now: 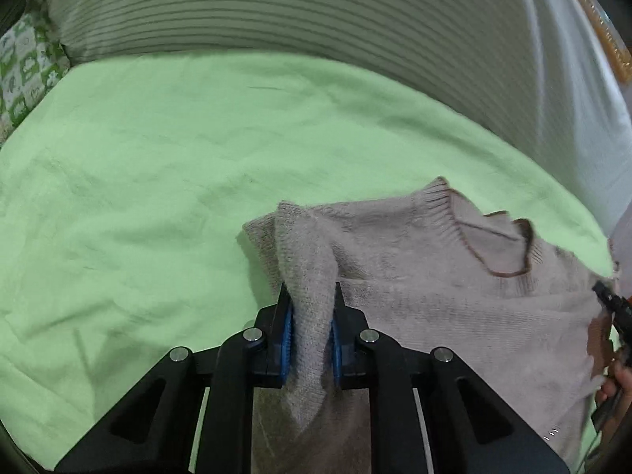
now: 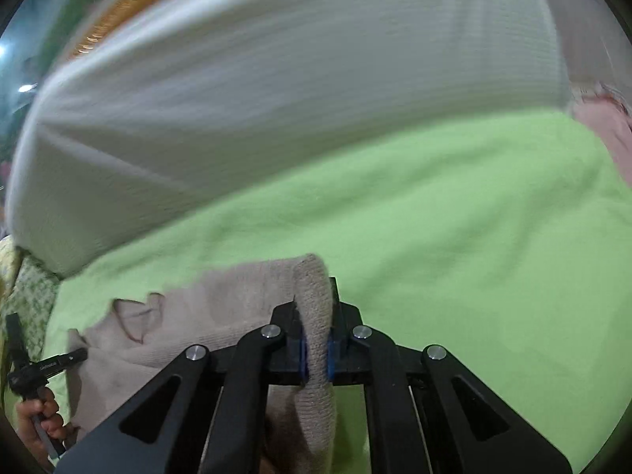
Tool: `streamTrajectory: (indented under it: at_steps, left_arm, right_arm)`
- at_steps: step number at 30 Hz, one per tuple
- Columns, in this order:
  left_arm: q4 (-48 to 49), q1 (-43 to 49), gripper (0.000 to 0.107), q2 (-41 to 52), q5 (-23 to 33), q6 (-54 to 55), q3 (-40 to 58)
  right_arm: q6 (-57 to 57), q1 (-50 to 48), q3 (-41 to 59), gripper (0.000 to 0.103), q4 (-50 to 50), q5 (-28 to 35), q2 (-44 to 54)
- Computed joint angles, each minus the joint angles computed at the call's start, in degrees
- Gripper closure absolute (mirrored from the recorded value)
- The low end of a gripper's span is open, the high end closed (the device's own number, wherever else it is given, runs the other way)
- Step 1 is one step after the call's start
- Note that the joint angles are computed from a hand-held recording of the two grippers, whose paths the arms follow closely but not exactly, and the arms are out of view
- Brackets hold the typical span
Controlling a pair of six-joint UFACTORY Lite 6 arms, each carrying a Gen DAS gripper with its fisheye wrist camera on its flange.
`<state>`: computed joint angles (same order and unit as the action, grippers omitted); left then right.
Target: Fold small clothes
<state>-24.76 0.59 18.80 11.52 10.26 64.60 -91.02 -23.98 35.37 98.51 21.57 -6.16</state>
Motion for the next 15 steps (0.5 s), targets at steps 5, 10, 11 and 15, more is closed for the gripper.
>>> streamTrajectory:
  at_steps: [5,10,11,15]
  left_arm:
    - [-14.85,4.51,0.09,-3.79,0.7,15.84,-3.97]
    - [-20.8,12.63,0.071,-13.71,9.22,25.69,-10.57]
    - [-21.33,13.45,0.068,-15.76,10.03,26.37,-12.18]
    - [-25.64,13.23,0.049,-19.98,15.36,28.32,-16.22]
  right_arm:
    - [-4.27,1.91,-3.46,0.06,4.54,3.19,-1.82]
    - [-0.4,6.49,-9.8,0.028,2.27,-1.53,-16.99]
    - [2.31,7.08,-11.13,0.027,-0.13,-1.93,-19.95]
    - [16.0,7.63,-16.99,0.026,-13.28,-3.58,-31.76]
